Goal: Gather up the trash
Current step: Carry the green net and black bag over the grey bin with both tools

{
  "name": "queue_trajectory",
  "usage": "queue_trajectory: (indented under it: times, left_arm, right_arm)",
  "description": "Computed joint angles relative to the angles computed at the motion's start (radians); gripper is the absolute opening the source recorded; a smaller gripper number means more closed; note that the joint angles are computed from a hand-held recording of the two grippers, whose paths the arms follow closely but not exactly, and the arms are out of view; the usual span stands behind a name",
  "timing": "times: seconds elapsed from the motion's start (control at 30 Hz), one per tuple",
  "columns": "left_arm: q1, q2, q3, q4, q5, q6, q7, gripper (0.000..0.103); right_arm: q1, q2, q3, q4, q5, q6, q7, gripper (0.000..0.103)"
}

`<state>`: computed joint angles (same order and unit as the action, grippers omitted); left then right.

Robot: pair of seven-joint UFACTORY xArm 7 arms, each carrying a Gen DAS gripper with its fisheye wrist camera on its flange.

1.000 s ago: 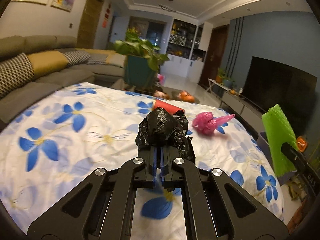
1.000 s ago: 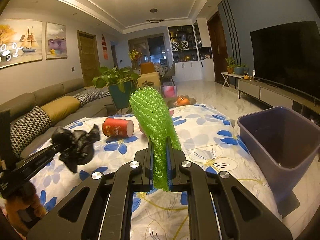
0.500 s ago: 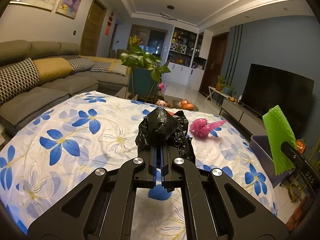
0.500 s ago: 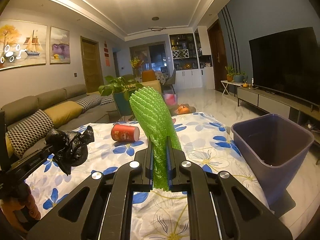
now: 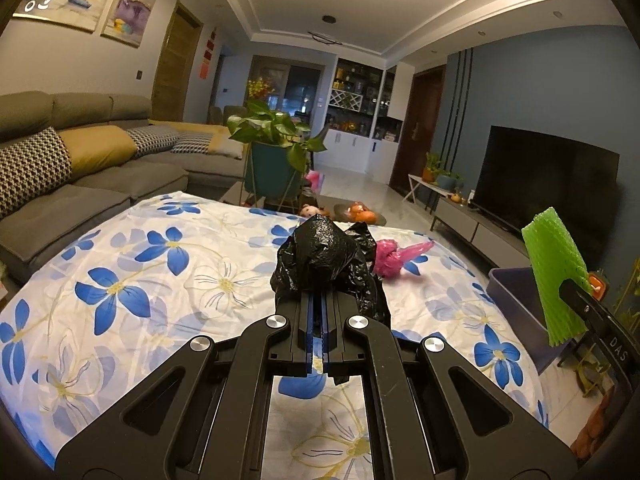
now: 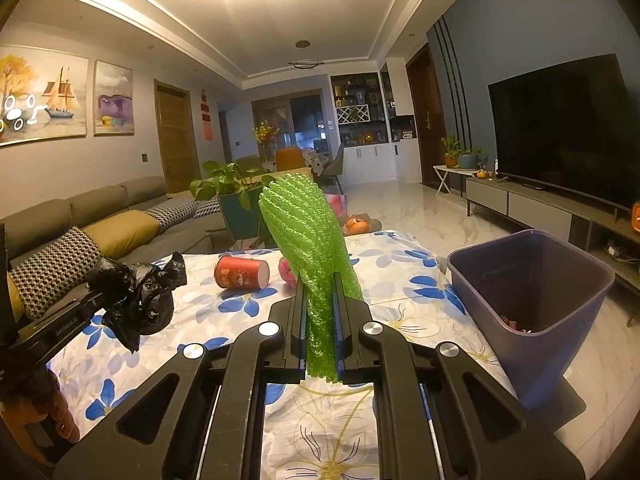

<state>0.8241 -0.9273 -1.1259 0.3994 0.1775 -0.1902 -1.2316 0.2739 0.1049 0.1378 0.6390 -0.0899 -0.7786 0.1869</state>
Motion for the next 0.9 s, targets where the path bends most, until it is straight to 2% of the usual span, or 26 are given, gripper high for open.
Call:
queue_trajectory:
  times: [0.57,0.9]
  left_arm:
    - [0.064,0.033,-0.067,0.072,0.016,0.001,0.014,0.002]
    - [0.133,0.061,-0.126,0.128,0.022,-0.016,0.034,0.002]
  right_arm:
    - [-0.001,-0.032,-0.002,-0.025,0.033,0.009,0.014,0.011]
    - [0.019,-0.060,0.007,-0.048,0.107,0.014,-0.013,0.011]
